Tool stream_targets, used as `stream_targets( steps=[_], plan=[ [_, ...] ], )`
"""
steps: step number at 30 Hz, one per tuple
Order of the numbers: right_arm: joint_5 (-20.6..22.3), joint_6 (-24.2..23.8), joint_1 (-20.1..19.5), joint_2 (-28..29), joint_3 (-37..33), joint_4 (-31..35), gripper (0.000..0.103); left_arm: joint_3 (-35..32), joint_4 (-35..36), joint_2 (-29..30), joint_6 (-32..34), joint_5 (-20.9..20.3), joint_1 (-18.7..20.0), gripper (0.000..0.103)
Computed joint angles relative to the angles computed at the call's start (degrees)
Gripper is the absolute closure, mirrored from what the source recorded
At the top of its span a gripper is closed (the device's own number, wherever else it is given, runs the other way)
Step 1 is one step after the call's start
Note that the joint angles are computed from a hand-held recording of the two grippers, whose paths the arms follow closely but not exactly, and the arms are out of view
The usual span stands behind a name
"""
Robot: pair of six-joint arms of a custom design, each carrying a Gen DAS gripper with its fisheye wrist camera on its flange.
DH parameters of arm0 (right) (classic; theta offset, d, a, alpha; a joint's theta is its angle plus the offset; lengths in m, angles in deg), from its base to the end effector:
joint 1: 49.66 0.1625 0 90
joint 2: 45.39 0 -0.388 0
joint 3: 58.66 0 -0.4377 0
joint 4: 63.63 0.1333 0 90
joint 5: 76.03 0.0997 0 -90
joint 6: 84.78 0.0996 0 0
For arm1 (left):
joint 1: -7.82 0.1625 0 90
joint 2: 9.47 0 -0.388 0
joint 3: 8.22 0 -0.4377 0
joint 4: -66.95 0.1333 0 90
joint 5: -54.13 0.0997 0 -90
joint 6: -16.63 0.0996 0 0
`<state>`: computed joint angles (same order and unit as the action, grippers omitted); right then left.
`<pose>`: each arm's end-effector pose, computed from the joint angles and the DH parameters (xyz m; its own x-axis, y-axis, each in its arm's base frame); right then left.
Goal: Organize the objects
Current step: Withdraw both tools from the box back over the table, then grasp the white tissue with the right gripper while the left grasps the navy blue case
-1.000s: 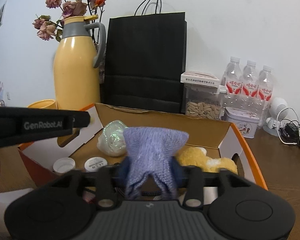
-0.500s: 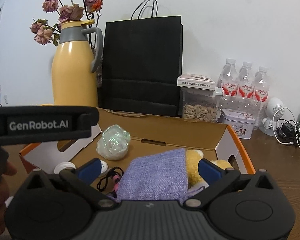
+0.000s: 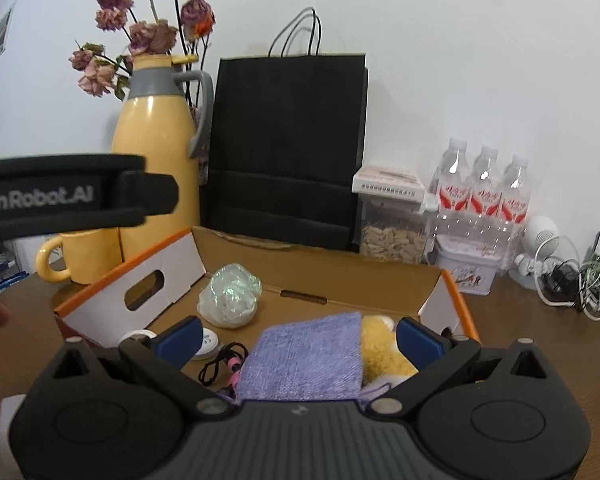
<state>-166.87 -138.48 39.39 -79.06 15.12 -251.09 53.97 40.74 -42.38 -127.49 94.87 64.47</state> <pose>0.1186 -0.7974 0.1258 -0.5990 -0.4176 0.6833 -0.8003 0.3427 -0.4921 -0.2473 -0.7555 0.0562 -0.7615 -0.1952 -0.6181 0.5871 0.1964 -0.7853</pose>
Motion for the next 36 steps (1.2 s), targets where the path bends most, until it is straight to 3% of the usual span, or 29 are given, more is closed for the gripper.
stream_targets(
  steps=[18,36],
  plan=[
    [4.8,-3.2,-2.2,-14.6,20.2,-6.3,0.0,19.1,-4.4,-10.8,-0.4,-4.9,-5.2,0.0],
    [1.3,-4.1,-6.5,-21.7,31.0,-8.1,0.0,27.4,-1.2,-14.9,-6.0,-13.4,-7.7,0.0]
  ],
)
